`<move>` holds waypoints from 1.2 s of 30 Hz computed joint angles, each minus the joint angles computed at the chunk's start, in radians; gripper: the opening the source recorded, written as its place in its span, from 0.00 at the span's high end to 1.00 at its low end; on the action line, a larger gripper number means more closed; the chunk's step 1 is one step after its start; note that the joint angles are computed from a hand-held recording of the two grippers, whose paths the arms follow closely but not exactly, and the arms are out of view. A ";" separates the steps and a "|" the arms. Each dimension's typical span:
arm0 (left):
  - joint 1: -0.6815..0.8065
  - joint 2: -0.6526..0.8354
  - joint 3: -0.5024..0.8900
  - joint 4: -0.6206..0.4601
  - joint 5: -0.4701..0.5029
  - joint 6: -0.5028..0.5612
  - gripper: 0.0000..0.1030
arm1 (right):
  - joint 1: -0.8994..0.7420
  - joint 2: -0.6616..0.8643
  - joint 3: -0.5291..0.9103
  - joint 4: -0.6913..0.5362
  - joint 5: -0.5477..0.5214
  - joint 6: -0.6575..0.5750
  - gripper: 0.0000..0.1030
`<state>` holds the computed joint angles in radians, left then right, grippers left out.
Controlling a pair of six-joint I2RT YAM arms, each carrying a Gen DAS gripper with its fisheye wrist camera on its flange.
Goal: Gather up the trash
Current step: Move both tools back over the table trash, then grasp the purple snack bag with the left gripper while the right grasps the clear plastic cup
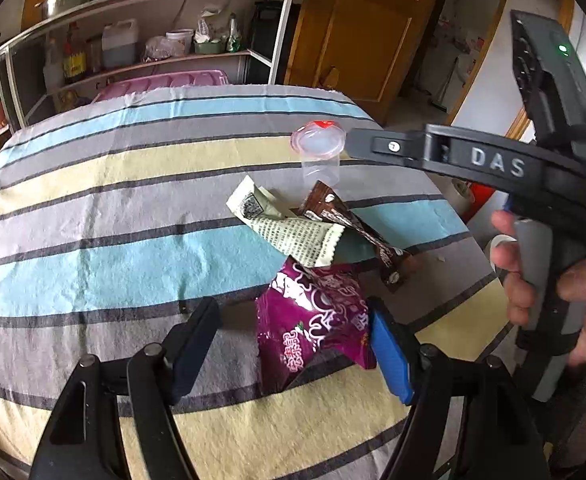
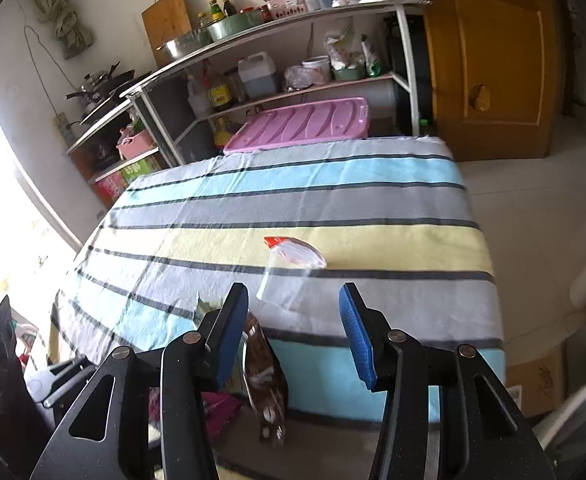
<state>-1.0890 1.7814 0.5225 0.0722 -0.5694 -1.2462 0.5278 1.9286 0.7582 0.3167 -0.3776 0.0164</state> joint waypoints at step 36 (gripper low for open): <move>0.066 -0.111 -0.155 0.030 -0.027 -0.075 0.58 | -0.007 0.072 0.075 -0.076 0.036 0.061 0.71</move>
<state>-1.0230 1.6707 0.3675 0.1022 -0.5960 -1.3209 0.5204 2.0001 0.8330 0.2404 -0.3420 0.0776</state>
